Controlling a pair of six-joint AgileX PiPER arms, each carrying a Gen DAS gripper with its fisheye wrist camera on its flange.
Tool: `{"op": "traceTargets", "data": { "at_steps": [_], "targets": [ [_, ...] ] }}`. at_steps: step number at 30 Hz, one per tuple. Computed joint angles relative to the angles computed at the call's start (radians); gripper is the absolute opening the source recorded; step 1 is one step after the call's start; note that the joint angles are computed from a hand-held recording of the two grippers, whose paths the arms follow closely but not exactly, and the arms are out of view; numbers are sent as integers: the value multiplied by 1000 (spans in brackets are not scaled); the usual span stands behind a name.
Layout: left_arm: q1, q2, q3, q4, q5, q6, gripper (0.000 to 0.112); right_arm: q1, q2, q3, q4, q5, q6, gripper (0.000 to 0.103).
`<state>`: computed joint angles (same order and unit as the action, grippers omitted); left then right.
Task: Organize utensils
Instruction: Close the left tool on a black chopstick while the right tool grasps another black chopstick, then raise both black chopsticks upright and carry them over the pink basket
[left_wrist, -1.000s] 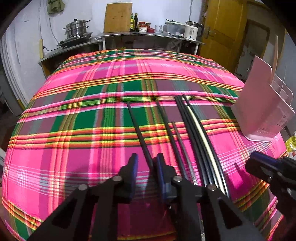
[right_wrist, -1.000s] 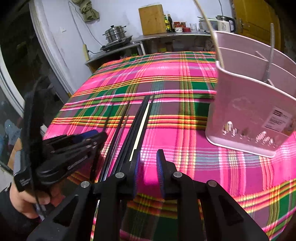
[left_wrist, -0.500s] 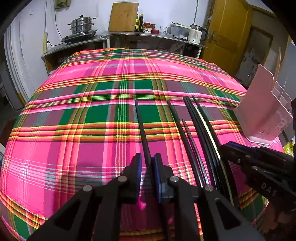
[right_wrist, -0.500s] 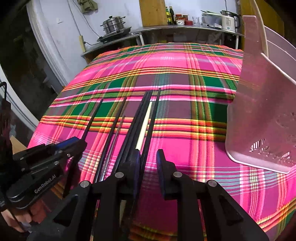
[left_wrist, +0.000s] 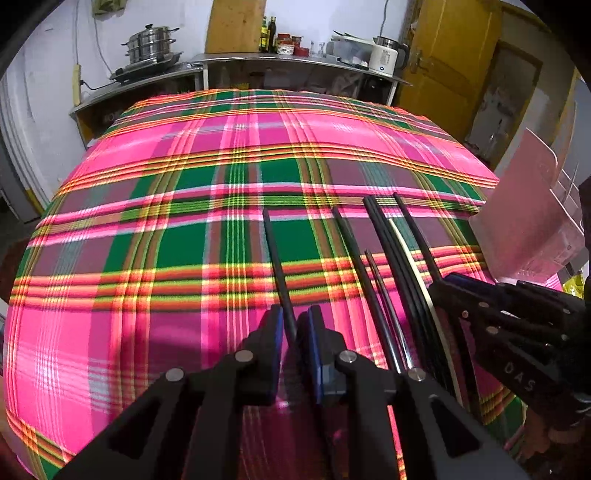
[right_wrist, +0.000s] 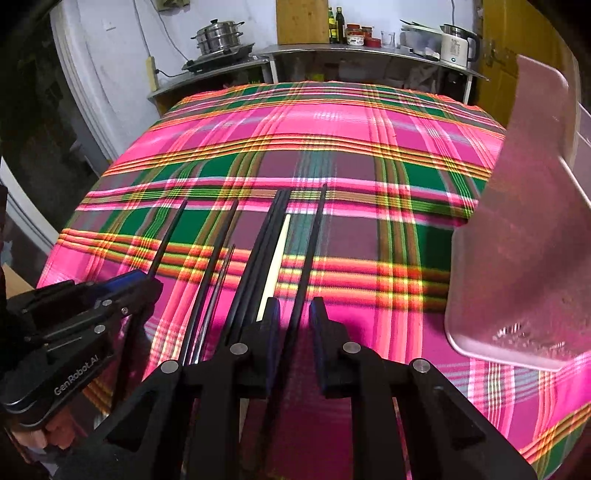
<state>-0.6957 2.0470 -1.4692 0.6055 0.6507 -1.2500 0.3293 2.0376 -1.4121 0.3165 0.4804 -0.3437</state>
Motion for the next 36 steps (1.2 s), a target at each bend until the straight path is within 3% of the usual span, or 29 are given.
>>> {"op": "traceTargets", "data": {
  "at_steps": [5,8,14,23,36],
  "targets": [
    [21,30,-65,-50,19,83,8,8,29,-51,-34,20,28,8],
    [47,19,-57,-111,-18,119,7,-5,28,-61,24,45,-20,6],
    [45,-76,39,-72,-92,40,6,-37,-52,23,168,28,-155,6],
    [-26,-222,74,43,-43,-52,6,-102,-221,140,371,40,-358,6],
    [-132,-318,-6,110,69,-35,6,-190,-433,265,533,72,-509,6]
  ]
}}
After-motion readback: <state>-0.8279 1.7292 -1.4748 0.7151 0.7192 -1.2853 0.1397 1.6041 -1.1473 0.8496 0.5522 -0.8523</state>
